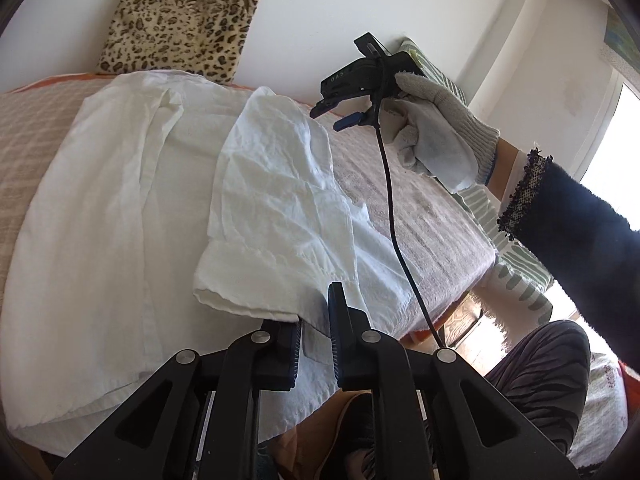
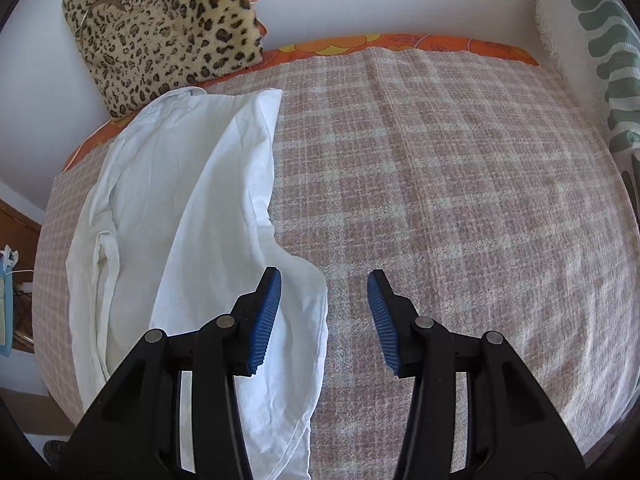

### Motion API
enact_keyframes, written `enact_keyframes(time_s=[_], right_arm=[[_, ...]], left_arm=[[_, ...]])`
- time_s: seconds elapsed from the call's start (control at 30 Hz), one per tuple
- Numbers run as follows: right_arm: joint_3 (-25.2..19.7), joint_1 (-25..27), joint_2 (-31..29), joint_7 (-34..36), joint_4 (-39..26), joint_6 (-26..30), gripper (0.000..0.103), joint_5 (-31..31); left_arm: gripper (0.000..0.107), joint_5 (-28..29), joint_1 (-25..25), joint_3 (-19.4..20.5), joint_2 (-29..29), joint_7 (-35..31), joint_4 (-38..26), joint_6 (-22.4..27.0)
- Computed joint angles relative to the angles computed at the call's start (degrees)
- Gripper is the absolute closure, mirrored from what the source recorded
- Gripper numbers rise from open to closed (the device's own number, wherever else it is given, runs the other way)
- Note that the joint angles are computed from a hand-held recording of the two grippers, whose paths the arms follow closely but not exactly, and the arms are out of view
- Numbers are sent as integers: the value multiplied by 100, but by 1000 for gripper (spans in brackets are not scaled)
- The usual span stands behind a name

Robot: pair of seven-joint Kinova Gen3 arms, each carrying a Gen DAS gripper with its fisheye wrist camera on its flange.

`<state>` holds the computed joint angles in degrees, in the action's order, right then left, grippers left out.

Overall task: Fold small clothes
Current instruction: 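Open both tools to release the sleeve and shirt side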

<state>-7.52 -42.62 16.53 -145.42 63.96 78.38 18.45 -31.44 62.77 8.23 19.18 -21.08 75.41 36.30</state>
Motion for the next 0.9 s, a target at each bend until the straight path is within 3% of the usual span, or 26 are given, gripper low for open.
enact_keyframes(time_s=[0.1,0.2,0.3,0.47,0.73,0.87,0.9], right_arm=[[-501,758,-250,-30,484,-699,57,-600],[-590,995,-347,160,783,-1335,97,-972],[-136,460,-231,261,589,-1285,97,-659],[18,417,-15,341,140,-966,98,-437],[230,293,394,710,-304,-440,98,-241],[189,344,136,509,57,-641,94,-287],[188,288,43,416,150,-618,90,-199]], left_arm=[[96,68,-39,27,-4,-45,0,39],[96,94,-33,16,17,-1,-25,74],[96,199,-89,53,41,-47,-43,39],[96,504,-196,148,146,-257,-133,-178],[96,1352,-299,465,403,-1667,-587,3],[95,915,83,35,91,-1489,-441,188],[82,698,182,-57,28,-1360,-426,322]])
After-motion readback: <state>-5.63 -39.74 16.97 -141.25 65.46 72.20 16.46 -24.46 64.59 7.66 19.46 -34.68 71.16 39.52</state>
